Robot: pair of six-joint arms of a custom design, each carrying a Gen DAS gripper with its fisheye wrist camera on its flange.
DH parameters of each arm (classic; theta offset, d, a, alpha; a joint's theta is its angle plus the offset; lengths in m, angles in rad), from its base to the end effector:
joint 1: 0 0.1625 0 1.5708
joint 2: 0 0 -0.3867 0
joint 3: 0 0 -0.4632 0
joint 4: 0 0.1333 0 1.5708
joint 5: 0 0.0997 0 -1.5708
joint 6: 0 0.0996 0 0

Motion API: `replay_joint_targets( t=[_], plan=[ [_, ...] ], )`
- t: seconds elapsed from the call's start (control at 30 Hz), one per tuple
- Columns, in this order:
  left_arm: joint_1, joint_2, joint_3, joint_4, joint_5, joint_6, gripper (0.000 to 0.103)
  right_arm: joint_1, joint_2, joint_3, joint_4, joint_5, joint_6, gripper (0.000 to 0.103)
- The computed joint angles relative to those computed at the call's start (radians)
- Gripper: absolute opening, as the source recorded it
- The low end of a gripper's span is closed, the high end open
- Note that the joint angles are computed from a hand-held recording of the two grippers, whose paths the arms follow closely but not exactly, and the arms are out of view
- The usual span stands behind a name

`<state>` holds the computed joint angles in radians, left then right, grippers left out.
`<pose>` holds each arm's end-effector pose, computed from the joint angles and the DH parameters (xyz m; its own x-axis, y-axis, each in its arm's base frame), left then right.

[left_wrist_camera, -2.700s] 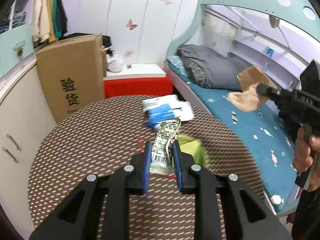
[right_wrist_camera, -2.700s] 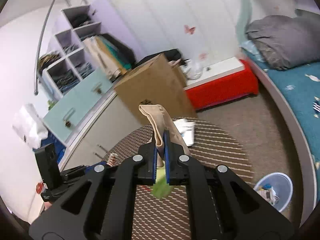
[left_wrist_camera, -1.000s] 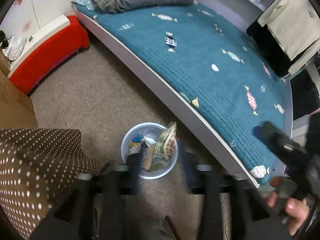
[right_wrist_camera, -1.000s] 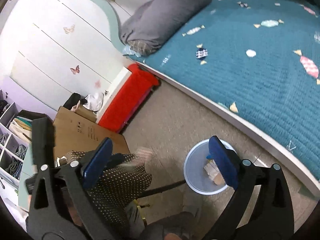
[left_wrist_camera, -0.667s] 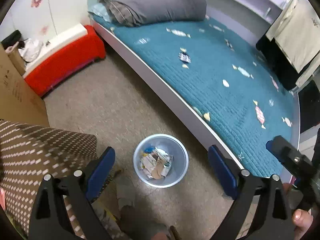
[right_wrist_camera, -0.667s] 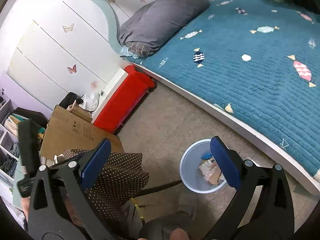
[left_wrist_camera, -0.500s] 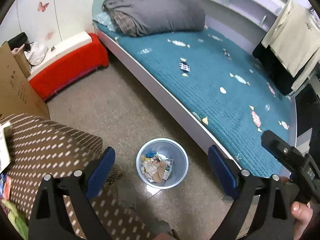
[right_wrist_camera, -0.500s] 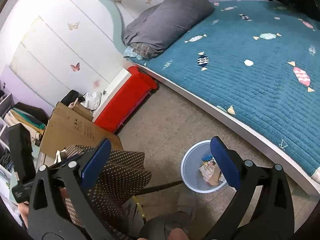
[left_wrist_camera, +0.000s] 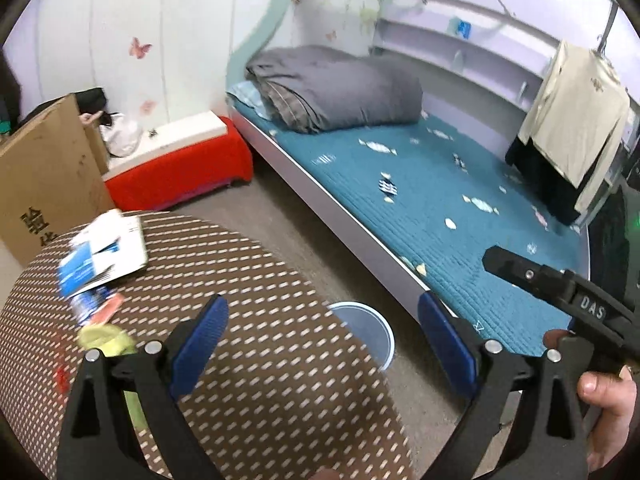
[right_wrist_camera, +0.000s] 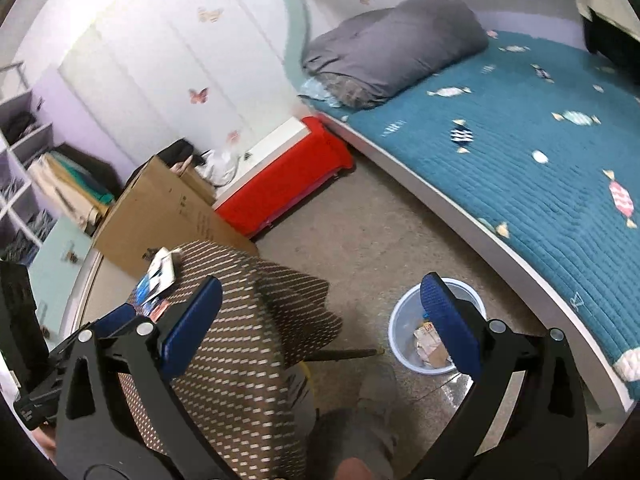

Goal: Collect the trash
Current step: 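Move both tools back over the table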

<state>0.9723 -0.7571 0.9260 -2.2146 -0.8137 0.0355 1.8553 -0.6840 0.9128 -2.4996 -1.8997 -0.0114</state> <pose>-0.3176 -0.8237 0.3314 -0.7592 0.1760 -0.6267 0.5283 0.7290 -0.4353 0.3463 -0.8237 0.2939 -0.9642 -0.0743 0.2544 -0.2257 0.7333 -0.6414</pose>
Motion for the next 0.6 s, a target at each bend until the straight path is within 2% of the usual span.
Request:
replay_joint_targets(
  t=[0.27, 0.6],
  plan=[
    [0.007, -0.213, 0.255, -0.137, 0.092, -0.033, 0.094, 0.067, 0.092, -0.096, 0.078, -0.005, -0.075, 0.097],
    [0.057, -0.405, 0.432, -0.178, 0.19, -0.131, 0.094, 0.138, 0.291, -0.321, 0.228, -0.021, -0.18, 0.097]
  ],
)
